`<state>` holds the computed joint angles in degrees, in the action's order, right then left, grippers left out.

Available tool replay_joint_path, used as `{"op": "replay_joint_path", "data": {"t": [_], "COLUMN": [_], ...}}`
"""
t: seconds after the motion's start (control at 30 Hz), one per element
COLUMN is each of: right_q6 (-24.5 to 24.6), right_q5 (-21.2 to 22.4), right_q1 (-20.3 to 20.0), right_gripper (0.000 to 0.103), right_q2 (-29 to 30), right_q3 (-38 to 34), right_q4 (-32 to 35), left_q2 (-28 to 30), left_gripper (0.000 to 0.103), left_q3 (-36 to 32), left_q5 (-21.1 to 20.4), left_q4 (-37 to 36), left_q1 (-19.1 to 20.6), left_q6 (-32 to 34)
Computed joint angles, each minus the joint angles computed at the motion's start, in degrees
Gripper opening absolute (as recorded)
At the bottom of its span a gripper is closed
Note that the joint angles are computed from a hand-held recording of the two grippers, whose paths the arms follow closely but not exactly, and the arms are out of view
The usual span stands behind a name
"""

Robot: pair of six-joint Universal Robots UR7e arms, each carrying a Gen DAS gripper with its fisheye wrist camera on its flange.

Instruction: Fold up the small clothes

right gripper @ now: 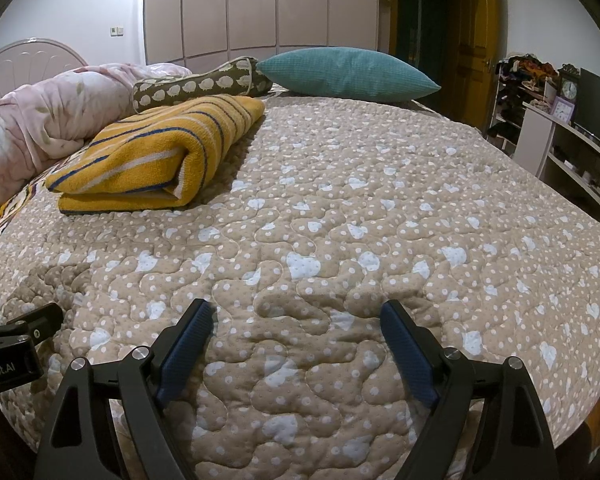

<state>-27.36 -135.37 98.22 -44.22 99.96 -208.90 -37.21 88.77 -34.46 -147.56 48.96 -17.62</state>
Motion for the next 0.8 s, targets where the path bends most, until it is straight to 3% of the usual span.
{"op": "replay_joint_path", "data": {"t": [0.8], "right_q6": [-0.22], "right_q5": [-0.01], "right_q1": [-0.01], "right_gripper": [0.090], "right_q2": [0.17], "right_q3": [0.03], "right_q4": [-0.46], "left_q2": [0.16], "left_gripper": [0.103], "left_q3": [0.07], "left_q5": [0.06], "left_q4": [-0.68], "left_q1": [-0.04], "left_q6": [0.23]}}
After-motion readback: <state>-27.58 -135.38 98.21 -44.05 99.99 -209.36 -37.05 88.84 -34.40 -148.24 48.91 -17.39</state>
